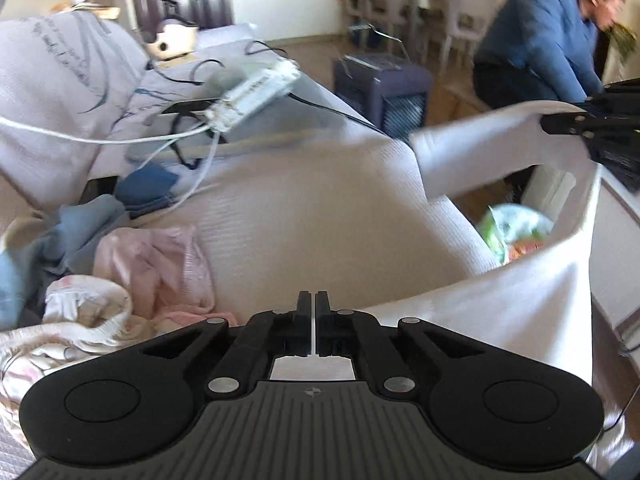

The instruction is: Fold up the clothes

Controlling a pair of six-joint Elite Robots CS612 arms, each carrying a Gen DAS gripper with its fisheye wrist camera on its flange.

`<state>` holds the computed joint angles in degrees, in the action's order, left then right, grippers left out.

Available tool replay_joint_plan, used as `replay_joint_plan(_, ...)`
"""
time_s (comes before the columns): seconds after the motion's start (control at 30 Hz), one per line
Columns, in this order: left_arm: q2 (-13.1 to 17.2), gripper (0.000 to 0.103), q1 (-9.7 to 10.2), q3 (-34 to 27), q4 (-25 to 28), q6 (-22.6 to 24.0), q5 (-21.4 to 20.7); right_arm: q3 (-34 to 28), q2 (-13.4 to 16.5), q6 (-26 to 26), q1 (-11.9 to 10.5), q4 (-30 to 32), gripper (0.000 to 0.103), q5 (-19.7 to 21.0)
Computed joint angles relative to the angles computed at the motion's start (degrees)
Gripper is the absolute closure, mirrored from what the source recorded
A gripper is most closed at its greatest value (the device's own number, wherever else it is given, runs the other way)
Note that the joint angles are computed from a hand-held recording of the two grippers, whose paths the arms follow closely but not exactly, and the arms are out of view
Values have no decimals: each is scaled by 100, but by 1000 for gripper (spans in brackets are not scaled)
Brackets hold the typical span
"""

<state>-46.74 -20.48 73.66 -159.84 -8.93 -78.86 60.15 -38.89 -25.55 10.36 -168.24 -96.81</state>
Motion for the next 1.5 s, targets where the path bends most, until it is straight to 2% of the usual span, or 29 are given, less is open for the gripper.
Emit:
replay_joint_plan(0.07,20,101,21,24,100,-84,90,-449,314,81,62,169,95,-180)
replay_joint_plan(0.17,11,94,50,147,293,-100,143,-1152,808,116,148,487,95,-357)
replay_joint_plan(0.27,-61,79,65,363,394,-143,128,-1705,1149,169,198,1135,94,-384)
replay_joint_plan(0.37,-150,62,74,588,375,-166,122,-2054,1319,59,220,1825,90,-356)
replay_joint_plan(0.43,-183,49,90,689,358,-246,50,-2137,1336,159,221,2165,89,-337)
replay_joint_plan(0.53,-184,40,91,774,228,-221,-29,-1977,1221,410,180,2157,85,-178)
replay_joint_plan(0.6,-163,36,59,771,162,-82,40,-1674,1033,670,109,1881,75,51)
replay_joint_plan(0.67,-104,35,31,702,71,126,89,-1223,754,937,-1,1561,51,410)
replay_joint_plan(0.7,-59,34,22,637,52,207,103,-1017,624,1073,-57,1408,48,589)
replay_joint_plan(0.8,154,34,-9,336,62,405,221,-382,200,1145,-240,1413,48,1118)
replay_joint_plan(0.9,411,34,-47,-63,394,522,468,228,-156,929,-361,1655,48,1254)
replay_joint_plan(1.03,626,34,-33,-423,866,373,386,858,-428,1037,-499,1893,48,1476)
replay_joint_plan(1.13,711,34,-26,-530,1020,283,367,1074,-433,1549,-584,1934,48,1830)
replay_joint_plan(1.27,758,31,21,-526,869,7,189,999,-282,2111,-608,2010,49,2161)
replay_joint_plan(1.3,767,31,28,-529,852,-65,150,945,-239,2135,-594,2059,50,2180)
replay_joint_plan(1.33,771,32,34,-523,838,-140,107,891,-195,2158,-580,2109,56,2199)
replay_joint_plan(1.37,768,39,45,-518,816,-182,25,834,-152,2161,-561,2169,70,2194)
replay_joint_plan(1.4,764,58,56,-513,794,-220,-62,775,-113,2110,-530,2247,75,2123)
replay_joint_plan(1.47,736,82,102,-497,754,-395,-436,759,-88,1991,-467,2210,81,1965)
replay_joint_plan(1.5,729,88,101,-510,783,-439,-477,782,-100,1897,-440,2151,83,1870)
